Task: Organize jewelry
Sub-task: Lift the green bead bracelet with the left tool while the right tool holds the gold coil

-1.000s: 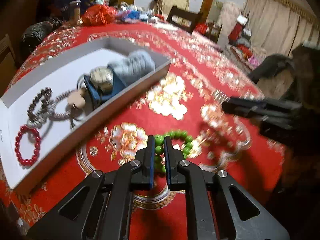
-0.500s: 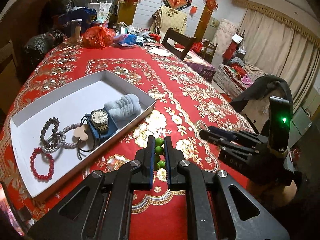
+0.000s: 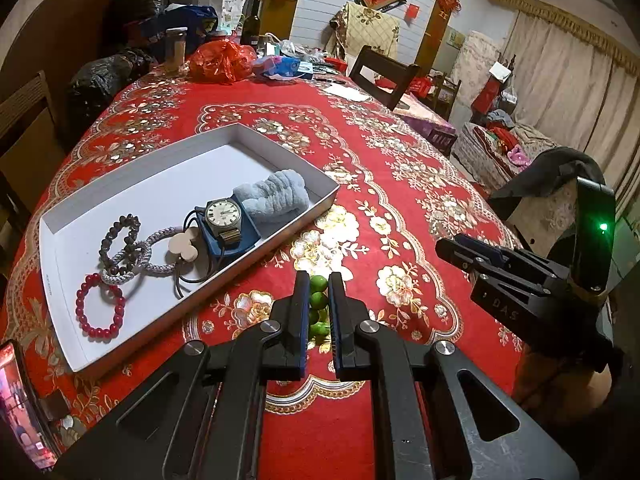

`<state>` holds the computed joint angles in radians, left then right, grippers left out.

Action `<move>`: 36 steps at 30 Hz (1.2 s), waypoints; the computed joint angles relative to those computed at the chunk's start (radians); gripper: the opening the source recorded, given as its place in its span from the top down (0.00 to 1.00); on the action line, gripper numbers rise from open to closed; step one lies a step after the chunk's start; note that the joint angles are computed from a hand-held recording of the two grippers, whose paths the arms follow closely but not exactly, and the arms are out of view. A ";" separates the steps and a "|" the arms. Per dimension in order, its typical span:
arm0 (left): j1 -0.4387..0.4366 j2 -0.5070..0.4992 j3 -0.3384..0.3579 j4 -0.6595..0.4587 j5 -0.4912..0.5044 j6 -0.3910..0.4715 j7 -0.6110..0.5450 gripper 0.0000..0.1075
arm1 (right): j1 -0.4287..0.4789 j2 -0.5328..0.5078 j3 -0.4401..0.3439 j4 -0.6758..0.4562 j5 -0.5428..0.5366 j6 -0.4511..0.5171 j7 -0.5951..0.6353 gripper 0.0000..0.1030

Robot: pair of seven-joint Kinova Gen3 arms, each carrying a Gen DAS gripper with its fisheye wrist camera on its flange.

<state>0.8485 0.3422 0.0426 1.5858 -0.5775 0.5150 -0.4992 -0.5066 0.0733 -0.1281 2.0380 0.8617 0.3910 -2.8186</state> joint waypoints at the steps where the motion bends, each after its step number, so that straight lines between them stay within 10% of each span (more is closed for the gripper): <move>1: -0.001 0.000 0.001 -0.002 0.001 0.001 -0.001 0.93 | -0.001 0.002 -0.001 -0.001 0.000 0.004 0.000 0.78; 36: 0.013 -0.050 -0.084 0.090 -0.059 -0.134 0.102 0.93 | -0.021 0.023 -0.003 -0.033 0.015 0.011 0.002 0.78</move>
<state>0.8613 0.2923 -0.0414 1.6761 -0.6364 0.3810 -0.3970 -0.5271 0.0966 -0.1314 2.0051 0.8771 0.4020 -2.8169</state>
